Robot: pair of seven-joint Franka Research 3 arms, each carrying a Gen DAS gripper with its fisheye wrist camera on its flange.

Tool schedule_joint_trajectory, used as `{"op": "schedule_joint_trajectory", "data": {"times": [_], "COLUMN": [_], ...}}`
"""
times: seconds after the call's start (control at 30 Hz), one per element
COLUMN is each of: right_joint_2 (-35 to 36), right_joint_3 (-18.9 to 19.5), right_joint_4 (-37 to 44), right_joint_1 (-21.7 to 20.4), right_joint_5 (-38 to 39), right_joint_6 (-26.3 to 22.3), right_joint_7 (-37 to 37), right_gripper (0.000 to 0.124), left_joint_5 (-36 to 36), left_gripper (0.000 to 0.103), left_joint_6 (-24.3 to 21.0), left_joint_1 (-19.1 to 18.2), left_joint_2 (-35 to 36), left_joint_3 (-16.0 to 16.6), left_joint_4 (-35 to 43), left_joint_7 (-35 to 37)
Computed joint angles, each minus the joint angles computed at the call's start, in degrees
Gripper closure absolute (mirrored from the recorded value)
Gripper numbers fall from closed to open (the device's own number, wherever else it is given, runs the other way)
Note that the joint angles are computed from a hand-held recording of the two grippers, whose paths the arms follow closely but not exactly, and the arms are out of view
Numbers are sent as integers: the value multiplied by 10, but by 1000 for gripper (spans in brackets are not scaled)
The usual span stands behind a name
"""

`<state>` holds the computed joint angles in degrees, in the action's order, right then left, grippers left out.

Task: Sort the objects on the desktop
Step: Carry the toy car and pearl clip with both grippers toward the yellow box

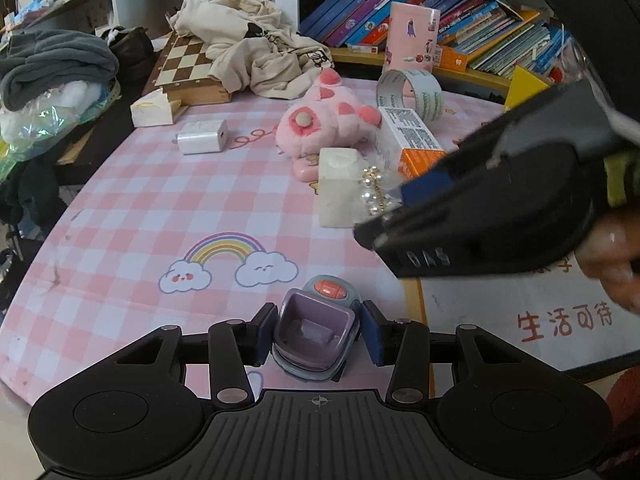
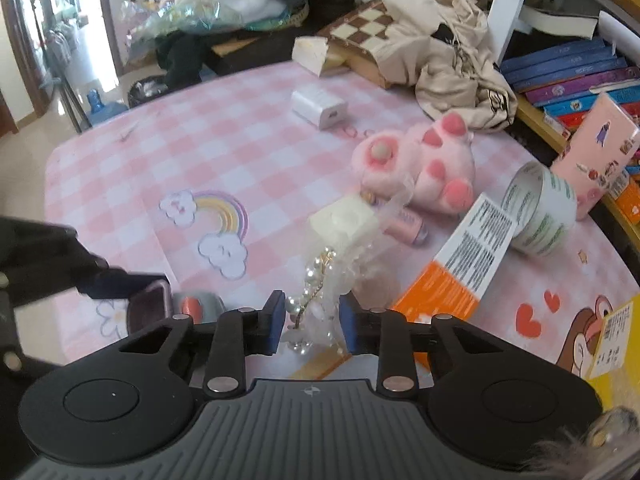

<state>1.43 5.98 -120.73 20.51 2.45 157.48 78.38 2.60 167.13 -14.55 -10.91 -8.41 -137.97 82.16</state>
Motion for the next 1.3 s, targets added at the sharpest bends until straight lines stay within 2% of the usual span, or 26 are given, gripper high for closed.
{"op": "schedule_joint_trajectory", "data": {"times": [0.1, 0.27, 0.63, 0.73, 0.9, 1.3], "right_joint_2": [7, 9, -27, -34, -33, -5], "right_joint_3": [-3, -4, 0, 1, 2, -3], "right_joint_4": [4, 3, -26, -33, -34, -11], "right_joint_1": [0, 1, -5, -6, -10, -13], "right_joint_5": [-21, -14, 78, 78, 59, 41], "right_joint_6": [4, 16, 11, 4, -5, -32], "right_joint_7": [45, 68, 41, 47, 82, 148], "right_gripper": [98, 99, 100, 100, 100, 97], "left_joint_5": [-8, -14, -56, -65, -48, -109], "left_gripper": [59, 57, 53, 51, 49, 57], "left_joint_6": [4, 4, 1, 7, -7, -1], "left_joint_1": [-4, -5, -12, -11, -1, -9], "left_joint_2": [2, 7, 19, 25, 36, 36], "left_joint_3": [4, 5, 10, 8, -4, 5], "left_joint_4": [0, 3, 9, 12, 23, 22], "left_joint_7": [12, 28, 74, 81, 71, 127]}}
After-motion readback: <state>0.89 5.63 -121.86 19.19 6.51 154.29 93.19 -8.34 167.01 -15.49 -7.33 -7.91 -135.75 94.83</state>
